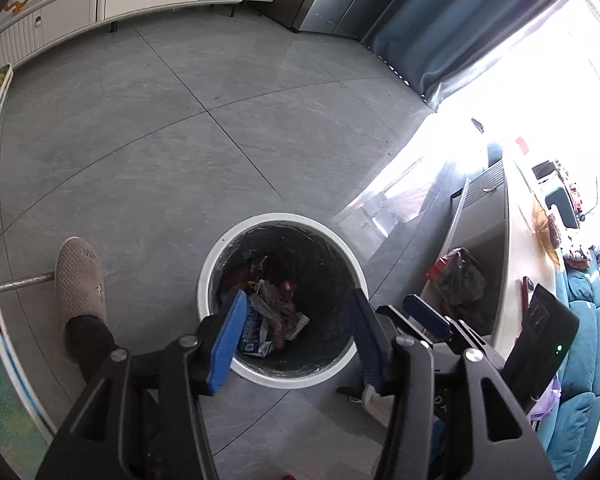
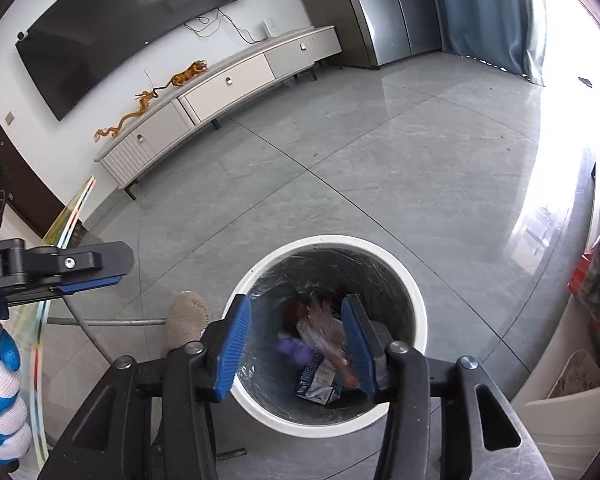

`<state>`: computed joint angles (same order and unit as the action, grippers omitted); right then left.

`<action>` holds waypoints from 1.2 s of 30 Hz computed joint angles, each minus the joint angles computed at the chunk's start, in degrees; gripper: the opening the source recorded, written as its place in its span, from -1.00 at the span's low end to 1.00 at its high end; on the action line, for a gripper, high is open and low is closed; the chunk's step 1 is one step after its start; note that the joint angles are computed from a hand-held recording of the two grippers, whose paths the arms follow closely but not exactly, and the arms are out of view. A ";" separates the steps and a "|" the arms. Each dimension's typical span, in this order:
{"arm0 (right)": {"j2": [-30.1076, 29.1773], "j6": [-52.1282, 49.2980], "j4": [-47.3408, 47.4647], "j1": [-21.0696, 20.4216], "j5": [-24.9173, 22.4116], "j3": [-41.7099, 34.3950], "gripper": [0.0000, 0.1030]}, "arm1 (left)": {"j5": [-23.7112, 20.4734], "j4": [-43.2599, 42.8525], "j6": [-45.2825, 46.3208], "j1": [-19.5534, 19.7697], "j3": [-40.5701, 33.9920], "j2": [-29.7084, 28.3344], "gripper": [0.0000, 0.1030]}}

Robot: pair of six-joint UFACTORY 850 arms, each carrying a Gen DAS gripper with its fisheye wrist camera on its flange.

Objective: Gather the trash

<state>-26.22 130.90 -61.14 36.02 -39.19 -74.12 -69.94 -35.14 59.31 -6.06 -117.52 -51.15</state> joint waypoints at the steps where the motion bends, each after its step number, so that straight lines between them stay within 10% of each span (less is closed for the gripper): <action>1: -0.03 -0.34 0.34 0.32 -0.63 -0.27 0.02 | 0.60 -0.36 0.81 0.36 0.76 0.66 -0.03; 21: -10.69 -18.43 1.10 7.02 -12.18 -26.14 0.78 | 15.33 -15.58 17.01 16.50 8.97 11.37 0.19; 36: -34.73 -45.79 5.65 11.10 -21.56 -70.42 0.99 | 25.84 -27.76 25.61 26.63 12.43 15.22 0.46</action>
